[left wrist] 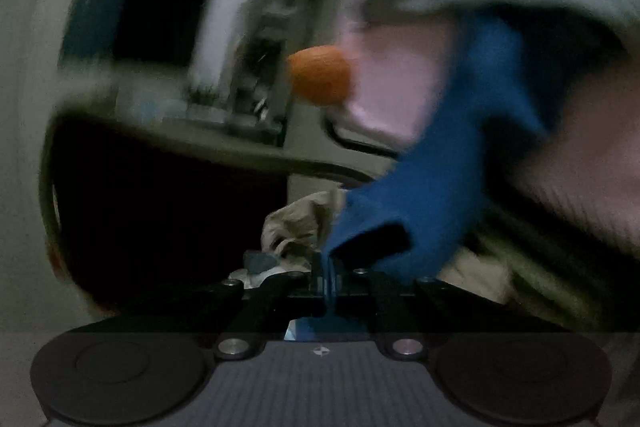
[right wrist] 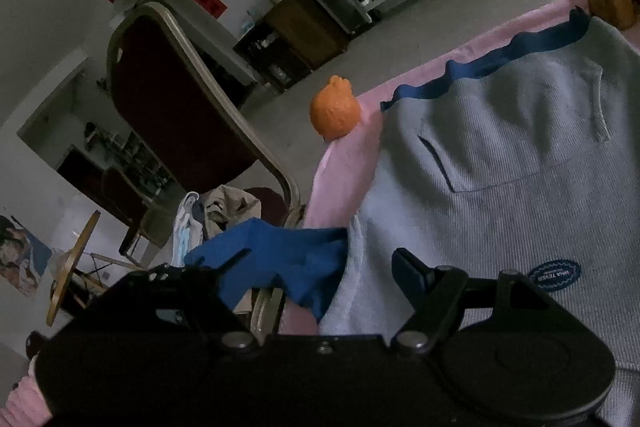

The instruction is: Fold clothes

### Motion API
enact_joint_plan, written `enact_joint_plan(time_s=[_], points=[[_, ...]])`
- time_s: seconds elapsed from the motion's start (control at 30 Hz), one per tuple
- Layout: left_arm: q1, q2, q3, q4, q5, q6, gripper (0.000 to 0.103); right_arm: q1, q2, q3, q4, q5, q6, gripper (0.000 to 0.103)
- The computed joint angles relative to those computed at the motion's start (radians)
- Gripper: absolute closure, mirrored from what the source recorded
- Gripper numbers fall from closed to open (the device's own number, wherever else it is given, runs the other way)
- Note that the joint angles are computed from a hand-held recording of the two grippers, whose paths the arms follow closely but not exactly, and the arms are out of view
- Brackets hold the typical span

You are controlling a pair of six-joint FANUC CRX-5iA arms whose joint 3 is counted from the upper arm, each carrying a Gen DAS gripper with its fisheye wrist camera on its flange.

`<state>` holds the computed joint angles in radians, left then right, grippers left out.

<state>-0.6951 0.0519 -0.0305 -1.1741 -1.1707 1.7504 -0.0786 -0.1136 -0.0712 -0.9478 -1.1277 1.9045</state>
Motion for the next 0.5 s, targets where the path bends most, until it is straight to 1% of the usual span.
enact_joint_plan(time_s=[0.07,0.1,0.2,0.23,0.27,0.3,0.33,0.4,0.5], points=[[0.076,0.011,0.083,0.073,-0.008,0.125,0.096,0.002,0.000,0.000,0.005,0.002,-0.002,0.029],[0.128,0.030,0.142,0.117,-0.028,0.201,0.094,0.005,0.002,0.000,0.008,0.003,-0.004,0.029],[0.260,0.125,0.345,0.218,-0.182,0.465,0.084,0.016,0.007,0.000,0.019,0.007,-0.017,0.029],[0.295,0.134,0.381,0.250,-0.209,0.542,0.079,0.018,0.009,0.001,0.022,0.005,-0.023,0.029],[0.323,0.127,0.393,0.278,-0.212,0.605,0.066,0.019,0.010,0.002,0.023,0.002,-0.027,0.029],[0.341,0.113,0.391,0.295,-0.206,0.652,0.062,0.015,0.011,0.005,0.016,-0.006,-0.024,0.029],[0.354,0.101,0.389,0.304,-0.206,0.691,0.061,0.010,0.012,0.009,0.005,-0.014,-0.018,0.029],[0.345,0.084,0.380,0.286,-0.233,0.718,0.060,0.001,0.012,0.014,-0.014,-0.019,-0.016,0.029],[0.334,0.029,0.319,0.317,-0.187,0.688,0.060,-0.022,0.015,0.020,-0.060,-0.027,-0.011,0.028]])
